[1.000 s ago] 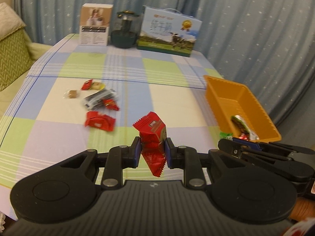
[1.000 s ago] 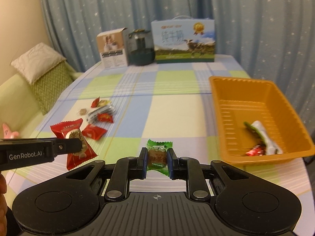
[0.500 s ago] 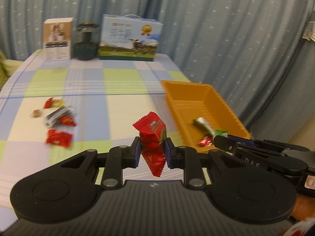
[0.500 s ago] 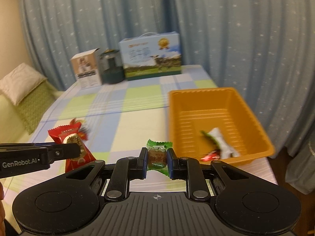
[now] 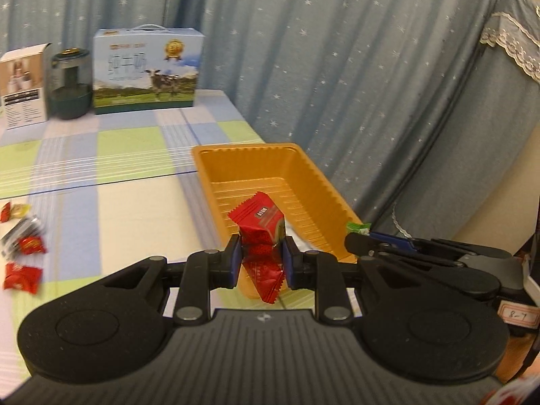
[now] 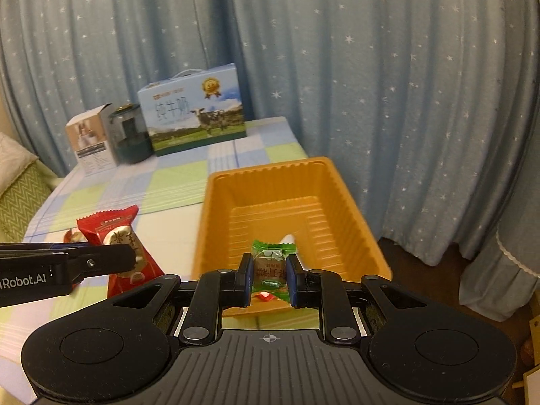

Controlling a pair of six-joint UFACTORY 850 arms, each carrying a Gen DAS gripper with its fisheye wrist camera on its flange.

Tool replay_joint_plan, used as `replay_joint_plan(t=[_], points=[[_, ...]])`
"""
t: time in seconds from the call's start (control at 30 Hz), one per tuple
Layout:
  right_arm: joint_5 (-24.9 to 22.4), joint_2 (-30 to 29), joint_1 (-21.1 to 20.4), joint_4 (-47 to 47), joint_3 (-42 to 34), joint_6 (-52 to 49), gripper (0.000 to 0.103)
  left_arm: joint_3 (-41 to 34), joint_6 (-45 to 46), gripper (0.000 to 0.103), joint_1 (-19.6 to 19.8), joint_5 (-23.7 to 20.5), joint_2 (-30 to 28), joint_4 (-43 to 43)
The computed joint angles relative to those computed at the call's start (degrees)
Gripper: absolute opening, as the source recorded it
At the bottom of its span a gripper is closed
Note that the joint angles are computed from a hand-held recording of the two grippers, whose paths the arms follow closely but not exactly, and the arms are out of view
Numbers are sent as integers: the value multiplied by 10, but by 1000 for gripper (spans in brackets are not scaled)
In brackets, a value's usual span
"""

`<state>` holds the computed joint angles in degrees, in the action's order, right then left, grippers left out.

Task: Organize snacks
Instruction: 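Carry both held candies over the orange tray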

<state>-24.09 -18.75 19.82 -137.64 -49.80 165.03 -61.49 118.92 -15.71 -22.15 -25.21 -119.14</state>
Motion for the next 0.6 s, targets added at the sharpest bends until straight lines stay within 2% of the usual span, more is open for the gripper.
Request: replay_joint_plan(t=[0.6], points=[[17, -60, -60, -68, -51, 43, 21, -119, -94, 23, -24, 17, -108, 103]])
